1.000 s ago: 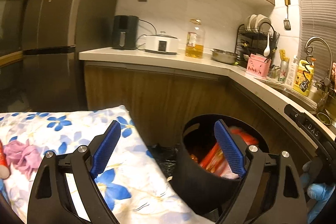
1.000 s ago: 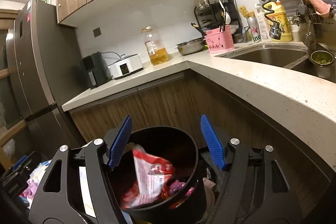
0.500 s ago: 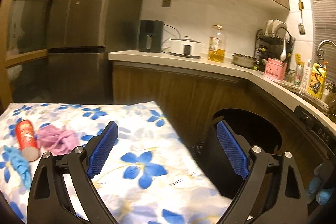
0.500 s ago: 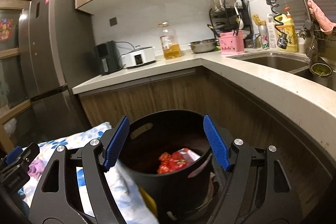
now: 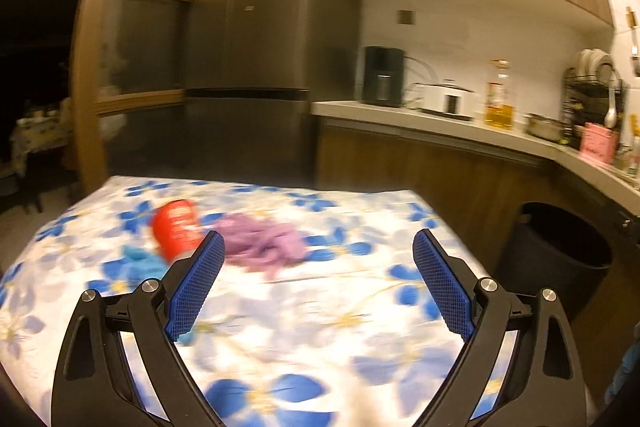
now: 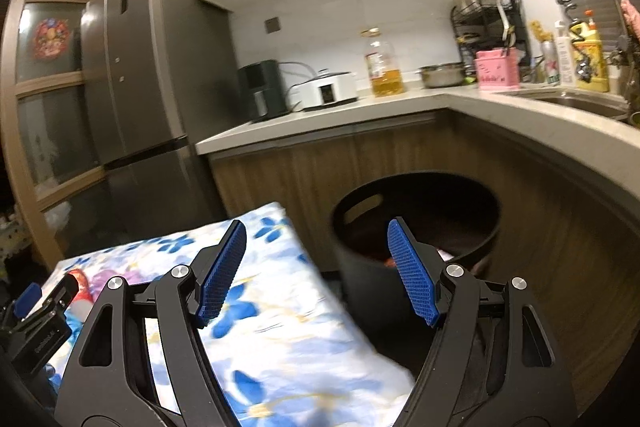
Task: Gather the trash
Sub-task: 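Move both tools back to the gloves and cup on the table, then grasp the blue glove with the left gripper while the right gripper grasps the purple glove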
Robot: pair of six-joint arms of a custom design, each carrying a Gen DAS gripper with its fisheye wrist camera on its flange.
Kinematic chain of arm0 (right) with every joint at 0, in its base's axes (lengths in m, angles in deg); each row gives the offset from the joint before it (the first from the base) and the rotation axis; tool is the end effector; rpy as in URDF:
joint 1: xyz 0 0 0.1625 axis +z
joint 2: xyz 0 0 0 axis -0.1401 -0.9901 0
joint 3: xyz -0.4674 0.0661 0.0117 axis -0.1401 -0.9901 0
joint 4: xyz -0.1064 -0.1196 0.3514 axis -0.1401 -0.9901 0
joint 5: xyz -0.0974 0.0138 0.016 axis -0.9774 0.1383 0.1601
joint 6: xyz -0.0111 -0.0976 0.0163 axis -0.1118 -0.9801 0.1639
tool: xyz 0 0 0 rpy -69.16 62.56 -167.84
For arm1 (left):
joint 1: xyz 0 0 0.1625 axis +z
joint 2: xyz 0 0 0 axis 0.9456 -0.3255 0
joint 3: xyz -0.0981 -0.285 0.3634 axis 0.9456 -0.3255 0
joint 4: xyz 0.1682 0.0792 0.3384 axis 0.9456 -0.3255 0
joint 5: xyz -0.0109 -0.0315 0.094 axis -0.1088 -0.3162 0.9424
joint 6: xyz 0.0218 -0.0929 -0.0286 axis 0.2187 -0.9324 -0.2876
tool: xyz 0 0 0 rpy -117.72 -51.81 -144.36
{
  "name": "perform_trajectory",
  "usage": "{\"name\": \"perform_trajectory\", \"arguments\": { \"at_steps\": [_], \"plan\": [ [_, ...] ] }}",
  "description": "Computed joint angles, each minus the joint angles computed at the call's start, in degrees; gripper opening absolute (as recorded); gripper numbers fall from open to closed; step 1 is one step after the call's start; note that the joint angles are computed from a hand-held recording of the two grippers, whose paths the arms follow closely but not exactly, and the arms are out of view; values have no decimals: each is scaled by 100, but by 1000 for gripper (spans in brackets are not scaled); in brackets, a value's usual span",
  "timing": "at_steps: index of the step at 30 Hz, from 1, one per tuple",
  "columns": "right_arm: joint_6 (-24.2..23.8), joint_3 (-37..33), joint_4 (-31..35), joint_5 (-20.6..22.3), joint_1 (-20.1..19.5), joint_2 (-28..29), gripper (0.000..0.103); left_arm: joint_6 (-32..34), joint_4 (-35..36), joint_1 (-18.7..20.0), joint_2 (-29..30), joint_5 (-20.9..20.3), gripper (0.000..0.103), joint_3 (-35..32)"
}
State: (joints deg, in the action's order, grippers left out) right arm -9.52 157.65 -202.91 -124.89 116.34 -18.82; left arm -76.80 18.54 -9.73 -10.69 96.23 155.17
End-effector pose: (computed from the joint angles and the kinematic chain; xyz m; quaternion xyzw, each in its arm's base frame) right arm 0.3128 -0.6575 0.0726 0.1743 -0.7743 0.5691 0.2150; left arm -0.0951 -0.6164 0.2730 0.0963 0.7100 -0.5909 0.3708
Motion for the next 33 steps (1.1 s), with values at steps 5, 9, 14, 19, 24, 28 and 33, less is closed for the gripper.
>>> {"name": "perform_trajectory", "arguments": {
  "at_steps": [5, 9, 14, 19, 24, 28, 33],
  "plan": [
    [17, -236, 283, 171, 102, 271, 72, 296, -642, 222, -260, -418, 91, 251],
    [26, -542, 608, 343, 185, 534, 72, 473, -1044, 427, -349, -803, 91, 263],
    [36, -1032, 1049, 538, 287, 860, 72, 206, -771, 649, -326, -1035, 91, -8],
    [59, -1637, 1565, 676, 367, 1183, 72, -588, 427, 826, -65, -1236, 81, -706],
    [111, -2275, 2090, 727, 421, 1499, 72, -2043, 2322, 1032, 345, -1341, 58, -1567],
    [147, -2824, 2559, 690, 456, 1776, 72, -3017, 3475, 1173, 513, -1044, 38, -1980],
    [204, -3598, 3414, 610, 482, 2150, 72, -3203, 3633, 1193, 436, -661, 13, -1898]
  ]
}}
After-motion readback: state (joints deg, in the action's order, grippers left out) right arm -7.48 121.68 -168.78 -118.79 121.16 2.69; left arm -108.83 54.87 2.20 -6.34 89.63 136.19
